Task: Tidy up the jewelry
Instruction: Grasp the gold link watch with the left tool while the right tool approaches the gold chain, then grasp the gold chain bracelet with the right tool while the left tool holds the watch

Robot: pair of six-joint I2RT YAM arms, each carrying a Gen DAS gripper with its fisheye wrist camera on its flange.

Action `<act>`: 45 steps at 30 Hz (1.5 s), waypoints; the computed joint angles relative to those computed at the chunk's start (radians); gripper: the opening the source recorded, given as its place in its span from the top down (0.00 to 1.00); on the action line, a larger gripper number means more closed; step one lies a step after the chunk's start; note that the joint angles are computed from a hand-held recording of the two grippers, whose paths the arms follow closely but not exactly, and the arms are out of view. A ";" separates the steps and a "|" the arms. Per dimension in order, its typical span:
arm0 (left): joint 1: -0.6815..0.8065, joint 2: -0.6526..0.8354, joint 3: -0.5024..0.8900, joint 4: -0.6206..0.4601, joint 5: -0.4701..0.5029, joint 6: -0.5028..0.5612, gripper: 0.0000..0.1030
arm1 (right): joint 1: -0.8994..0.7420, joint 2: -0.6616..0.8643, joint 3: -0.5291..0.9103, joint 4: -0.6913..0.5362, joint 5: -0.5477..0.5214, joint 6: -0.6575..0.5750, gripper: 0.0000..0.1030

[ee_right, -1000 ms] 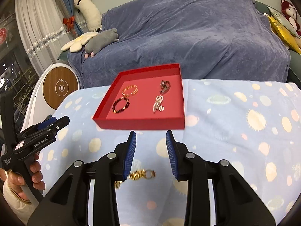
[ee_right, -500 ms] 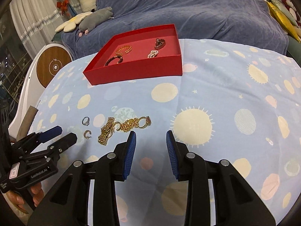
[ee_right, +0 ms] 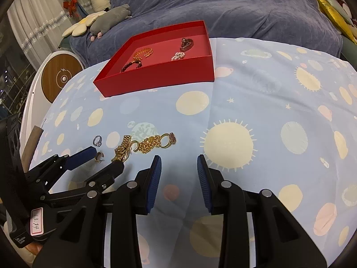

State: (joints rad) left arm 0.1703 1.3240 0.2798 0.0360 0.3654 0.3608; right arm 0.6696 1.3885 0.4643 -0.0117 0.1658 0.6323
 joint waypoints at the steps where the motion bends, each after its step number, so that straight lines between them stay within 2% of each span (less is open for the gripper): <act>1: -0.012 0.022 0.001 0.019 -0.010 -0.002 0.41 | 0.000 0.001 0.002 0.000 -0.001 0.000 0.69; 4: -0.029 0.044 -0.015 0.080 -0.029 -0.005 0.52 | -0.004 0.009 0.007 0.002 -0.006 -0.006 0.69; 6: -0.019 0.075 0.003 0.063 -0.009 0.003 0.73 | -0.005 0.012 0.009 0.003 -0.008 -0.005 0.69; 10: 0.016 0.063 0.008 0.038 0.028 0.024 0.91 | -0.004 0.014 0.010 0.005 -0.008 -0.006 0.69; 15: 0.076 -0.028 0.020 -0.064 0.098 0.068 0.91 | -0.010 0.017 0.009 0.011 -0.012 -0.004 0.69; 20: 0.197 -0.119 0.077 -0.236 0.216 0.138 0.91 | -0.008 0.018 0.008 0.015 -0.012 -0.006 0.69; 25: 0.382 -0.117 0.207 -0.425 0.360 0.228 0.91 | -0.002 0.045 0.020 0.021 -0.014 -0.009 0.69; 29: 0.496 -0.072 0.309 -0.521 0.426 0.276 0.91 | 0.010 0.076 0.030 0.036 -0.013 -0.013 0.69; 34: 0.565 -0.026 0.383 -0.521 0.443 0.258 0.91 | 0.017 0.117 0.044 0.064 -0.013 -0.020 0.69; 41: 0.571 0.016 0.402 -0.488 0.410 0.222 0.91 | -0.004 0.158 0.061 0.110 -0.007 -0.031 0.69; 44: 0.564 0.012 0.391 -0.486 0.406 0.226 0.91 | -0.006 0.185 0.079 0.121 0.008 -0.042 0.72; 45: 0.562 0.012 0.389 -0.488 0.406 0.229 0.91 | -0.009 0.196 0.084 0.124 0.009 -0.044 0.76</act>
State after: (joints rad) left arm 0.7326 1.3357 0.6692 -0.4518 0.7716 0.5895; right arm 0.6609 1.5843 0.5486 0.1121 0.1748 0.5884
